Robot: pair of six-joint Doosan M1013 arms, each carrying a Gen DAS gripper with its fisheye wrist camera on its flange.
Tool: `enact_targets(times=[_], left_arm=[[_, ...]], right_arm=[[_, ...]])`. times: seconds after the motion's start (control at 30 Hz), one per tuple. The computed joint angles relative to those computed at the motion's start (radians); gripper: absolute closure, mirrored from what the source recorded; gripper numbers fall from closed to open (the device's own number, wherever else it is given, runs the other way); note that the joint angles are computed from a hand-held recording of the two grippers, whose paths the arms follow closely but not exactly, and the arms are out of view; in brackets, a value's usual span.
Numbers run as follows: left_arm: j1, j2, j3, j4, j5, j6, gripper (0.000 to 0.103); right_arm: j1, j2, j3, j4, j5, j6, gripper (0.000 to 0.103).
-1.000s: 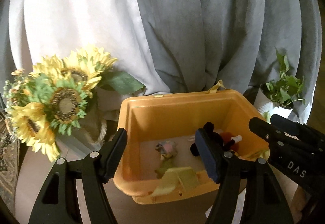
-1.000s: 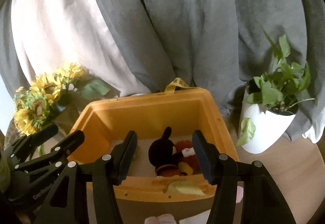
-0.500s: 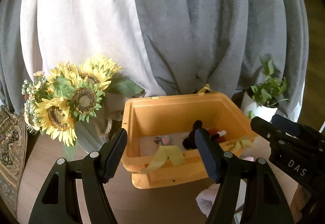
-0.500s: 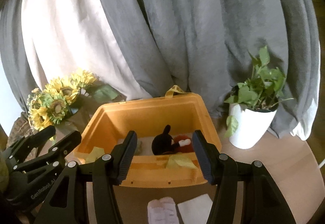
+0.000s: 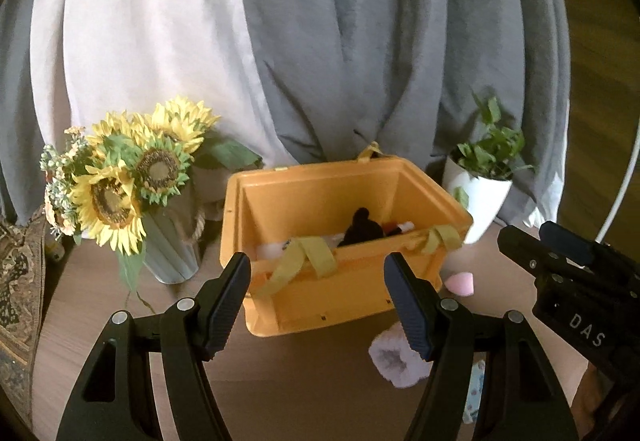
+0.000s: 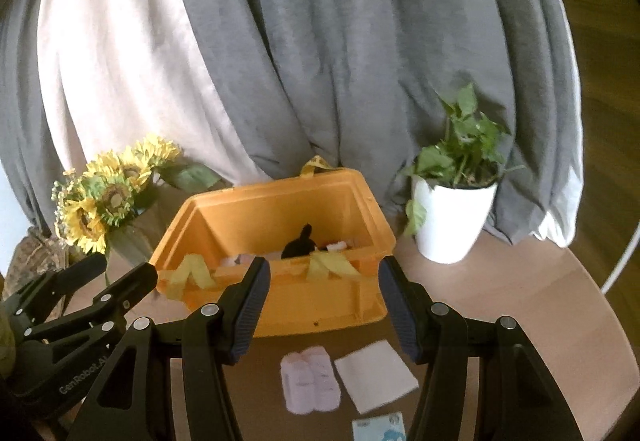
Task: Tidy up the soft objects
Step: 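Withdraw both open tools from the crate toward the remaining items on the table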
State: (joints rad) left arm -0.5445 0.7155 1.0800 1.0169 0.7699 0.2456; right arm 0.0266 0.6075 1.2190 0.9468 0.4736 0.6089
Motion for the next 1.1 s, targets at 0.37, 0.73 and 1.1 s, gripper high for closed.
enact_targets(times=[0.37,0.73,1.1], left_arm=[[-0.014,-0.025,0.068,-0.027,-0.088,0.045,0.034],[-0.02,-0.022,0.103,-0.088,-0.151,0.13,0.035],[-0.016,-0.002,0.108,-0.157,-0.198,0.226,0.035]], right_arm=[[-0.007,-0.059,0.123,-0.004,-0.082,0.021,0.045],[-0.014,-0.083,0.197,-0.104,-0.121,0.136,0.045],[-0.016,-0.075,0.23,-0.242,-0.123,0.314,0.045]])
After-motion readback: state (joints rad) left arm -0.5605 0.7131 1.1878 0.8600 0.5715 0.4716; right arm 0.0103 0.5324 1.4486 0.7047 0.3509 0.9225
